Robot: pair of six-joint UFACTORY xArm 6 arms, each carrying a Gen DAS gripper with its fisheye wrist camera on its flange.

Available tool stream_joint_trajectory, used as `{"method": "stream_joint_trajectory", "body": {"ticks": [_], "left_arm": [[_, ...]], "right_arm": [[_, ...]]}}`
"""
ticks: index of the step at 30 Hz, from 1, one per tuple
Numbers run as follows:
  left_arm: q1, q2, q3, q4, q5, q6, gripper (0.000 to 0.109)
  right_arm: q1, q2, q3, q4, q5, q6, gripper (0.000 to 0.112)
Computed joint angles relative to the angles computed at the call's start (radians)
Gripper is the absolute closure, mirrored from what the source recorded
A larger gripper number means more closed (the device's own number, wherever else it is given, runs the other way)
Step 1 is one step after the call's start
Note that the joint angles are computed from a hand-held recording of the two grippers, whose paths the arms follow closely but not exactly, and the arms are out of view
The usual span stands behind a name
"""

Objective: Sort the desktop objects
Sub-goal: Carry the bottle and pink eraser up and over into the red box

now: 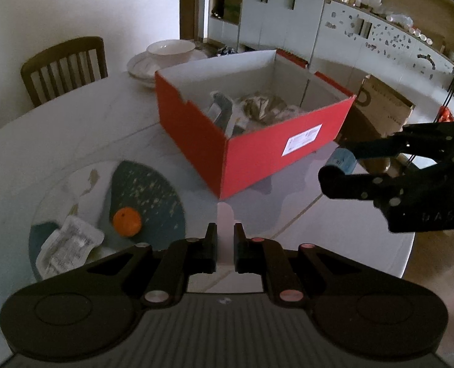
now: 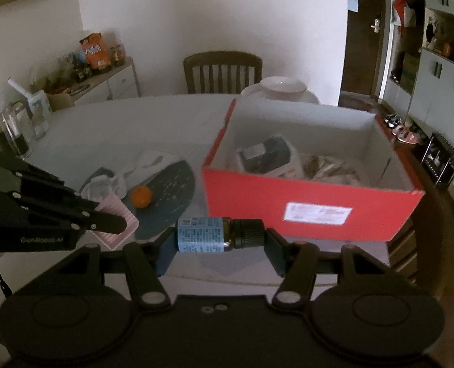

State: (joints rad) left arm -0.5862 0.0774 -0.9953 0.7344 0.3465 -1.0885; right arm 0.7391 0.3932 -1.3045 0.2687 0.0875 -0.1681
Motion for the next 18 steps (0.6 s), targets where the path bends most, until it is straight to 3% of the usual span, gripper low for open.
{"method": "stream_joint_trajectory", "body": {"ticks": [8, 18], "left_arm": [[-0.019, 0.084, -0.133, -0.010, 0.044, 0.024, 0.099], [-0.024, 0.208, -0.339, -0.031, 0.094, 0.111, 0.099]], "right_arm": [[-0.050, -0.002, -0.042, 0.212, 0.021, -0.235, 0.052], [-0.125, 0.062, -0.177, 0.305, 0.070, -0.362, 0.052]]}}
